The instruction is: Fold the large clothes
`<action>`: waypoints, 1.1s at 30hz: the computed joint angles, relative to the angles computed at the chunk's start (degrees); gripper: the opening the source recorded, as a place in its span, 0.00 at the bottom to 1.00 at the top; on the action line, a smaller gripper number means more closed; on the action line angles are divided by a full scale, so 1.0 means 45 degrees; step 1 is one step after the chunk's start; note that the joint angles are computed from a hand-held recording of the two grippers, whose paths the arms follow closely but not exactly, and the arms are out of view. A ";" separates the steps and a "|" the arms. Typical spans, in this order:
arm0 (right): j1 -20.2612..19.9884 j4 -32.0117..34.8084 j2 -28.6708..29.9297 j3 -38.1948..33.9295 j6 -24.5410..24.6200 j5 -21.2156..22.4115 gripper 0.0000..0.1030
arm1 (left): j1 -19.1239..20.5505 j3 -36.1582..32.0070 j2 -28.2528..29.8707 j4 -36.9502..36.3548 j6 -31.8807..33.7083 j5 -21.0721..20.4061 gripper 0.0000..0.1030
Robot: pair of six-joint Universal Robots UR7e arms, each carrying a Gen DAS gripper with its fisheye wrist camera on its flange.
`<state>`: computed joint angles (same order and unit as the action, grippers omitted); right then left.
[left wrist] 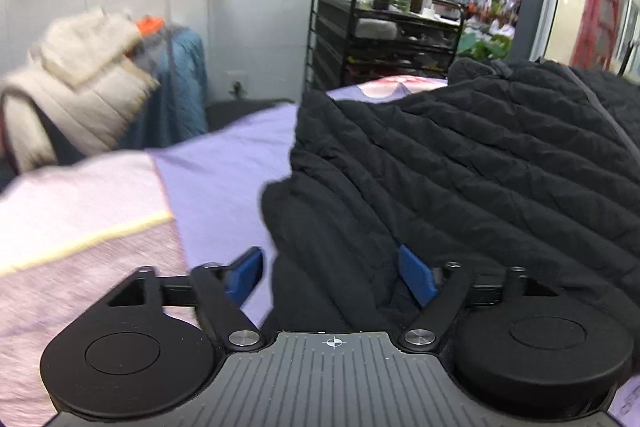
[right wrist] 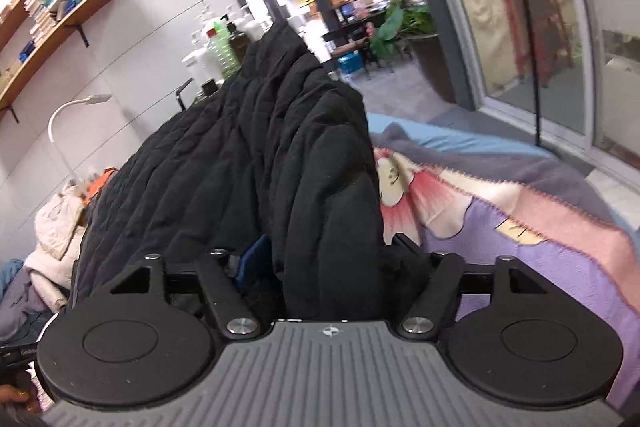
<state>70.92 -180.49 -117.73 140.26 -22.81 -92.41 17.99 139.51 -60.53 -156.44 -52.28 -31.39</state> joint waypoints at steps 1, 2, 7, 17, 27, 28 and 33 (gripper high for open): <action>0.0628 -0.0447 0.0105 0.0016 -0.0041 -0.0900 0.79 | -0.0220 -0.0071 -0.0289 0.1217 -0.0477 0.0240 1.00; 0.1360 -0.0928 0.0205 0.0072 -0.0198 -0.1852 0.81 | -0.0480 -0.0135 -0.0584 0.2415 -0.1027 0.0367 1.00; 0.5162 -0.4823 0.1410 0.0353 -0.3468 -0.6515 0.98 | -0.1601 -0.0432 -0.1952 0.6609 -0.3790 -0.0394 1.00; 0.9433 0.0578 0.0726 0.0355 -0.0413 -0.9506 1.00 | -0.3543 -0.1751 -0.1766 0.9683 -0.5585 -0.3152 1.00; 1.0835 0.2567 0.2055 0.0114 0.1712 -1.1732 1.00 | -0.4014 -0.2701 -0.0744 1.0200 -0.6149 -0.3958 1.00; 1.1048 0.2733 0.2082 0.0174 0.2019 -1.1997 1.00 | -0.3999 -0.2773 -0.0637 1.0147 -0.6054 -0.4026 1.00; 1.0824 0.3305 0.2133 0.0091 0.2252 -1.2338 1.00 | -0.3902 -0.3145 -0.0065 1.0051 -0.5942 -0.3989 1.00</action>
<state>119.63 -165.62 -108.14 140.67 -12.67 -147.93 0.43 125.36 -60.82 -111.21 -79.02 -49.34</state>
